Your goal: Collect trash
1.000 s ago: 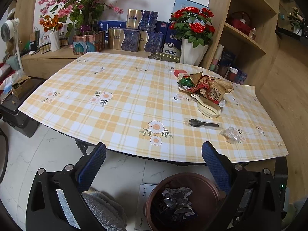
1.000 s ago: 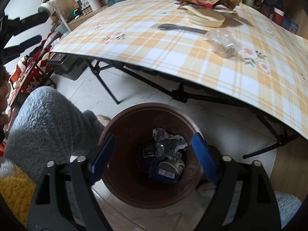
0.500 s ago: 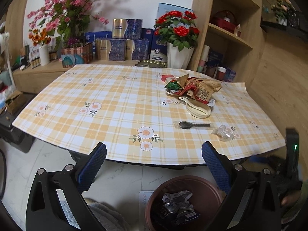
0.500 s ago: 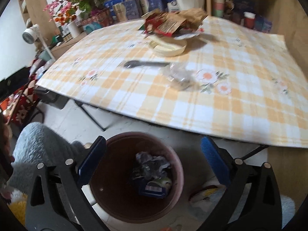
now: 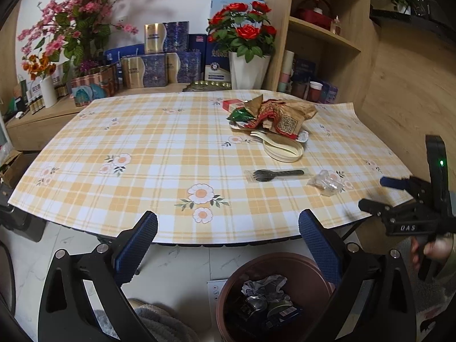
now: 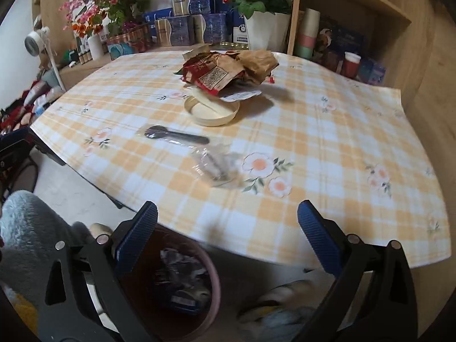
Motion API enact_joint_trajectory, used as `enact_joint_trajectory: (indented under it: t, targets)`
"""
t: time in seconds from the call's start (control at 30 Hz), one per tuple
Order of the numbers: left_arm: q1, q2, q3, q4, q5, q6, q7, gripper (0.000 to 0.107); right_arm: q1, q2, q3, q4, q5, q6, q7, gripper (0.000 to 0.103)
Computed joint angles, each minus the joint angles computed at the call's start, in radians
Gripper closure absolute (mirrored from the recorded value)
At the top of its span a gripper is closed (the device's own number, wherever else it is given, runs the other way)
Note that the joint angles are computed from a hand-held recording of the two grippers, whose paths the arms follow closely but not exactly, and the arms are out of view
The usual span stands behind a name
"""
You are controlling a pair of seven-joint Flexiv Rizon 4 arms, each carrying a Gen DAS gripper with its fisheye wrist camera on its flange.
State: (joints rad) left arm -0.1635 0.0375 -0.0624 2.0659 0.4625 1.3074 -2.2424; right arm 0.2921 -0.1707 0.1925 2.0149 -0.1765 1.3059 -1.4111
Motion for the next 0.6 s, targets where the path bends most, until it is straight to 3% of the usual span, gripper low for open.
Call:
enact_joint_trajectory:
  t: [0.13,0.2,0.5,0.6]
  targets:
    - [-0.003,-0.029,0.005,-0.006,-0.047,0.014,0.054,0.01,-0.008,-0.028,0.011,-0.038,0.012,-0.005,-0.08,0.013]
    - [-0.007,-0.043,0.009,-0.014,-0.061,0.014,0.067,0.01,-0.005,-0.044,0.014,-0.058,0.013,-0.011,-0.104,0.024]
    - [-0.024,-0.108,0.031,-0.035,-0.188,0.034,0.189,0.01,-0.003,-0.165,0.039,-0.201,0.099,-0.065,-0.158,0.026]
    - [-0.019,-0.141,0.011,-0.018,-0.339,0.066,0.323,0.015,0.001,-0.201,0.035,-0.24,0.108,-0.1,-0.14,0.031]
